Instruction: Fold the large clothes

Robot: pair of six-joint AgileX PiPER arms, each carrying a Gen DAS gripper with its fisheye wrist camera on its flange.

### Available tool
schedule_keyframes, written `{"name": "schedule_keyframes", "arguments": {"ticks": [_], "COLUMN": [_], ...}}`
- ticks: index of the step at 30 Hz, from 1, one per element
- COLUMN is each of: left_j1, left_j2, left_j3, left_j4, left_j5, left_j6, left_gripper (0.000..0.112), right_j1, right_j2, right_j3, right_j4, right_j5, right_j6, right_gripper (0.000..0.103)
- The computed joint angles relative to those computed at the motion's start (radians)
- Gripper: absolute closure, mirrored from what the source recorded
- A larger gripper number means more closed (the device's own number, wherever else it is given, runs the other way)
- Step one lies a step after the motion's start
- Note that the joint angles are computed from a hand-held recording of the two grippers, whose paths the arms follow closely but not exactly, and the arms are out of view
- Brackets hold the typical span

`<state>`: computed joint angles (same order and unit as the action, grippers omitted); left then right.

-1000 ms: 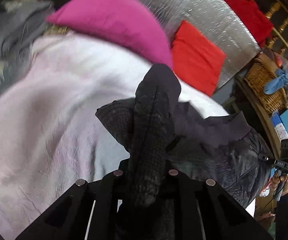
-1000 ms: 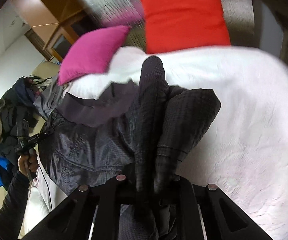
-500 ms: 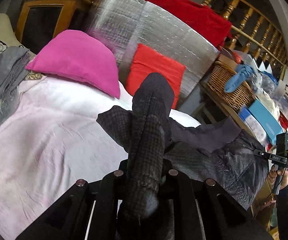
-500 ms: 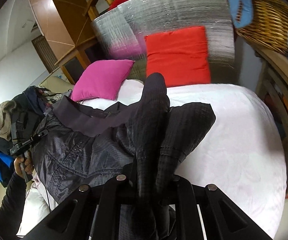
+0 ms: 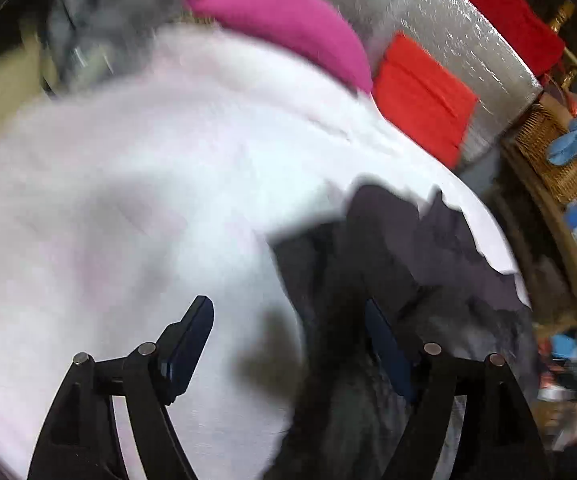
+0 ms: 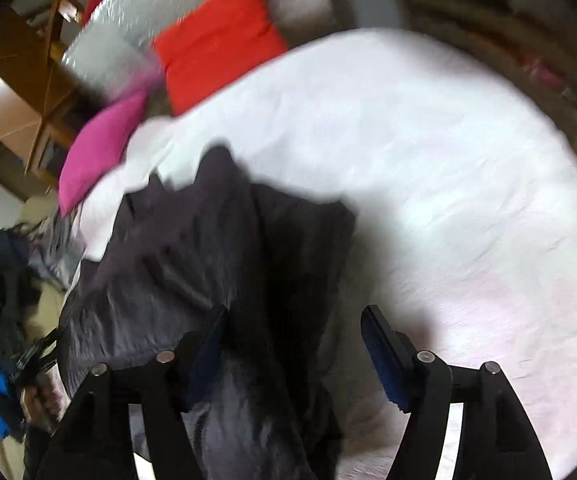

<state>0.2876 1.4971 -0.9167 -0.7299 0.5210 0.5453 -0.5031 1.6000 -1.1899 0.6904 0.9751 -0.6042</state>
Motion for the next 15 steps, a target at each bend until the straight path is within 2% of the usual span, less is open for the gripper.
{"name": "schedule_keyframes", "arguments": {"ticks": [1, 2, 3, 5, 6, 9, 10, 12, 13, 15], "left_j1": [-0.016, -0.031, -0.045, -0.098, -0.131, -0.281, -0.316, -0.369, -0.379, -0.378], "left_j2": [-0.042, -0.064, -0.085, -0.118, -0.127, -0.104, -0.075, -0.001, 0.059, 0.188], "left_j3": [-0.001, -0.018, -0.032, -0.042, -0.039, -0.036, -0.04, -0.041, -0.069, -0.145], "left_j4": [0.1, 0.174, 0.207, 0.227, 0.247, 0.418, 0.46, 0.641, 0.741, 0.824], "left_j5": [-0.045, -0.049, -0.042, -0.047, -0.055, -0.12, -0.129, -0.162, -0.137, -0.034], "left_j6": [-0.083, -0.15, -0.184, -0.21, -0.224, -0.411, -0.468, -0.665, -0.765, -0.857], "left_gripper": [0.034, 0.034, 0.034, 0.033, 0.033, 0.033, 0.033, 0.033, 0.033, 0.029], "right_j1": [0.001, 0.001, 0.006, 0.029, 0.057, 0.13, 0.147, 0.168, 0.156, 0.105], "right_j2": [-0.016, -0.022, -0.021, -0.004, 0.022, 0.111, 0.135, 0.183, 0.197, 0.202], "right_j3": [-0.029, -0.049, -0.091, -0.13, -0.153, -0.173, -0.168, -0.132, -0.094, -0.026], "right_j4": [0.008, 0.023, 0.07, 0.14, 0.195, 0.271, 0.278, 0.22, 0.196, 0.258], "right_j5": [0.018, 0.041, 0.097, 0.165, 0.207, 0.238, 0.228, 0.127, 0.054, 0.017], "right_j6": [0.005, 0.006, 0.003, -0.004, -0.017, -0.044, -0.039, 0.004, 0.032, 0.016], "right_gripper": [0.031, 0.031, 0.03, 0.018, 0.018, 0.018, 0.018, 0.018, 0.018, 0.018]}}
